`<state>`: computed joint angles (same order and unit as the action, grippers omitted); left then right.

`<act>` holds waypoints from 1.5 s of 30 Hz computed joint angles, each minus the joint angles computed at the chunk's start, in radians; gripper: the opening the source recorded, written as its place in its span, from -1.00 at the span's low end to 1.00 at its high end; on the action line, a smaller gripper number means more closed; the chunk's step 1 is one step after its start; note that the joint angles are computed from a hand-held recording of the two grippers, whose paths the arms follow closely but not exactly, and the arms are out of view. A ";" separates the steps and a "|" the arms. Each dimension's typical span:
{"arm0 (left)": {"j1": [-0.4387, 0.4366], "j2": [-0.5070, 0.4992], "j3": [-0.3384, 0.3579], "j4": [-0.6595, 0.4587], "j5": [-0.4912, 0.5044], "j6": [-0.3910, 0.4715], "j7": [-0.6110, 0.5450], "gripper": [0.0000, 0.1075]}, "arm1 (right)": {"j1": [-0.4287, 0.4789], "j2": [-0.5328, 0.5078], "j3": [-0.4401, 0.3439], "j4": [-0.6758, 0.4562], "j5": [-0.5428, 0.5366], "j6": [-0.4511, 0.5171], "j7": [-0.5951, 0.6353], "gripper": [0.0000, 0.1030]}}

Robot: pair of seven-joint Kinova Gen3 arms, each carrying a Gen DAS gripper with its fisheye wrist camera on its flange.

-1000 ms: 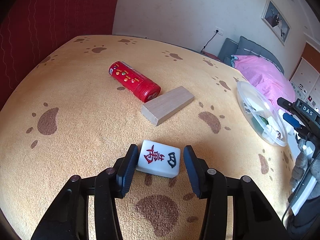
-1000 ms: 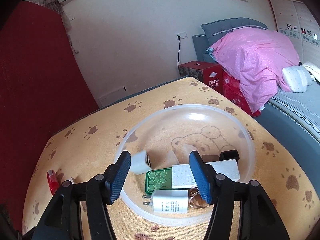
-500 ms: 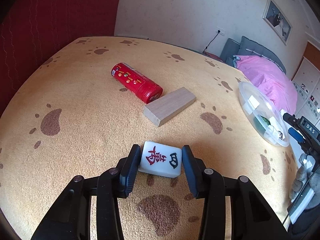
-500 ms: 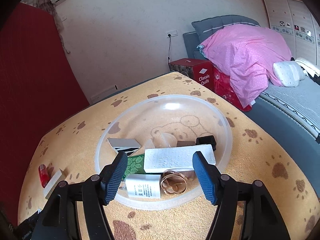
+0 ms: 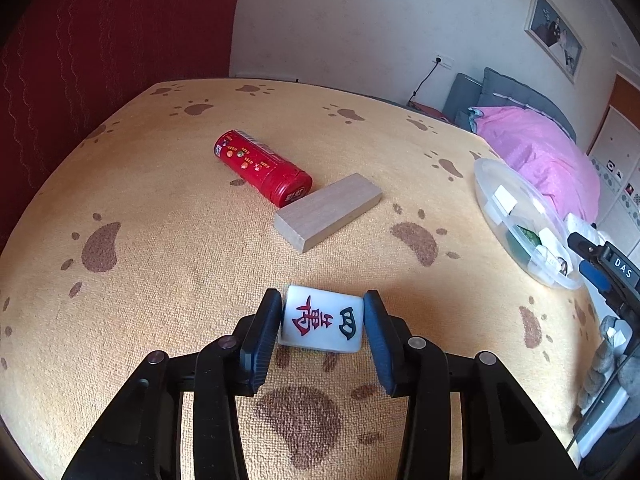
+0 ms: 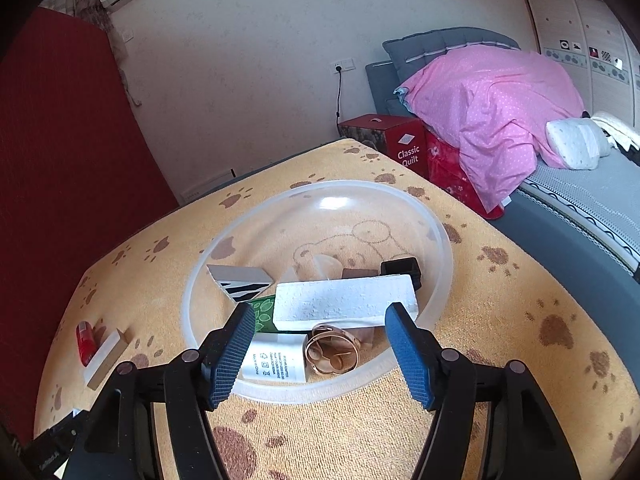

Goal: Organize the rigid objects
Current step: 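Carry the mahjong tile into the clear bowl and open the left gripper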

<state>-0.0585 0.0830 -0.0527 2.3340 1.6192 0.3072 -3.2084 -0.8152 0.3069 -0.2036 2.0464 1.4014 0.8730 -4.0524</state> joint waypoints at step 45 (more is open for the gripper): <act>0.149 0.055 0.258 -0.228 -0.479 -0.116 0.537 -0.22 | 0.003 -0.014 -0.043 0.091 0.062 0.094 -0.170 0.48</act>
<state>0.0909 0.1376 0.2055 2.1059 1.1400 0.1911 -2.6715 -0.8121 0.2933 -0.2467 2.1369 1.4630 0.9674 -4.2224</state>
